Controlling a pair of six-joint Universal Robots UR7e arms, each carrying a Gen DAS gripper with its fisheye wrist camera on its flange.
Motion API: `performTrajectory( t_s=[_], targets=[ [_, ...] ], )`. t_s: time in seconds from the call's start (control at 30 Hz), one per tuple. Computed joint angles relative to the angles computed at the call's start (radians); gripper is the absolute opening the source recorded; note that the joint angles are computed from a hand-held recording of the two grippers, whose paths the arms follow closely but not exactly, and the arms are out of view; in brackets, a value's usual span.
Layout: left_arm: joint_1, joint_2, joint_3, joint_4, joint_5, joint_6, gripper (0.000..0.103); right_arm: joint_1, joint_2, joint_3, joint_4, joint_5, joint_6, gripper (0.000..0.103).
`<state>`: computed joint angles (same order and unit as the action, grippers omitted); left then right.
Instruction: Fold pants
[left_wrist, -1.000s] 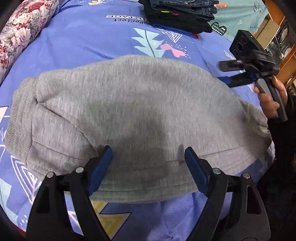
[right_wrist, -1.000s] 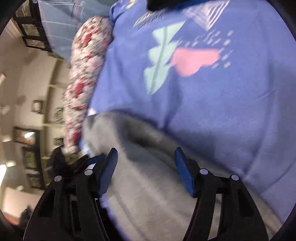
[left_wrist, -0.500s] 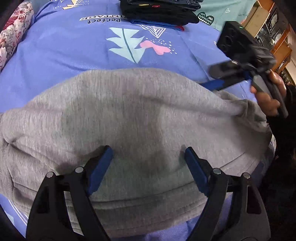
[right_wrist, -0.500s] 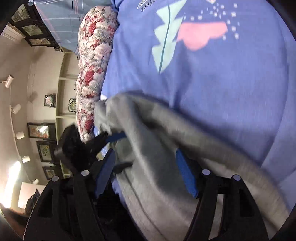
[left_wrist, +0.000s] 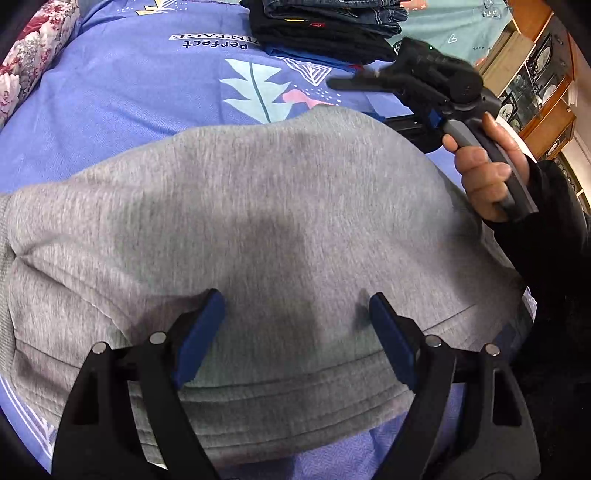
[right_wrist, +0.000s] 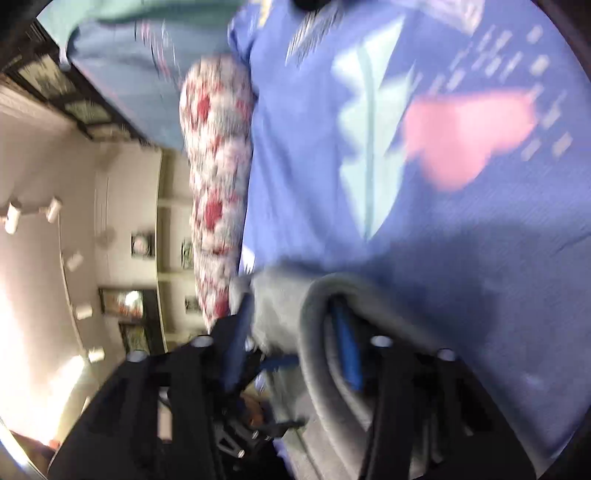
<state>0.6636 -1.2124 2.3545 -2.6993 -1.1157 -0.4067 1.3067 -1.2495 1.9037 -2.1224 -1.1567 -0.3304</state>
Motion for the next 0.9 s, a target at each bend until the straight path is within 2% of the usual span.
performTrajectory(
  t_s=[0.03, 0.07, 0.1, 0.17, 0.27, 0.33, 0.37, 0.43, 0.47, 0.53, 0.57, 0.63, 0.67, 0.73, 0.83, 0.9],
  targets=[
    [0.001, 0.002, 0.000, -0.005, 0.001, 0.001, 0.082, -0.004, -0.006, 0.002, -0.009, -0.005, -0.004, 0.021],
    [0.002, 0.005, 0.000, -0.009, 0.003, 0.003, 0.082, -0.004, -0.009, 0.003, -0.011, 0.003, -0.011, 0.002],
    [0.000, 0.005, 0.001, -0.011, 0.005, 0.002, 0.082, 0.002, -0.014, 0.000, -0.012, -0.016, -0.023, 0.001],
    [0.000, 0.003, 0.002, -0.011, 0.003, 0.000, 0.082, 0.031, -0.015, -0.008, -0.012, -0.091, -0.031, 0.001],
    [0.000, 0.004, 0.004, -0.020, 0.003, -0.001, 0.082, 0.101, -0.022, 0.007, -0.126, -0.242, -0.072, 0.005],
    [-0.003, 0.005, 0.008, -0.025, 0.007, 0.000, 0.082, 0.118, -0.043, 0.012, -0.135, -0.236, -0.064, 0.012],
    [-0.004, 0.004, 0.009, -0.026, 0.009, 0.001, 0.082, 0.123, -0.056, 0.016, -0.128, -0.221, -0.068, 0.022],
    [-0.008, 0.001, 0.014, -0.028, 0.010, -0.001, 0.082, 0.137, -0.080, 0.014, -0.047, -0.191, -0.096, 0.025],
    [-0.008, 0.000, 0.015, -0.030, 0.009, 0.000, 0.082, 0.151, -0.087, 0.020, -0.026, -0.209, -0.107, 0.024],
    [-0.011, -0.003, 0.019, -0.034, 0.007, -0.003, 0.082, 0.184, -0.083, 0.057, -0.076, -0.335, -0.091, 0.024],
    [-0.013, -0.004, 0.021, -0.035, 0.008, -0.006, 0.082, 0.197, -0.063, 0.082, -0.152, -0.430, -0.065, 0.022],
    [-0.016, -0.008, 0.026, -0.037, 0.008, -0.012, 0.082, 0.197, -0.018, 0.105, -0.265, -0.525, -0.063, 0.003],
    [-0.018, -0.011, 0.030, -0.039, 0.011, -0.014, 0.082, 0.181, 0.003, 0.103, -0.295, -0.524, -0.067, 0.000],
    [-0.021, -0.017, 0.044, -0.058, 0.015, -0.011, 0.082, 0.143, 0.012, 0.096, -0.297, -0.450, -0.054, 0.000],
    [-0.033, -0.031, 0.048, -0.041, 0.026, -0.019, 0.082, 0.144, -0.012, 0.139, -0.381, -0.455, -0.114, 0.000],
    [-0.047, -0.048, 0.049, -0.008, 0.038, -0.031, 0.082, 0.148, -0.070, 0.190, -0.457, -0.464, -0.100, 0.000]
  ],
)
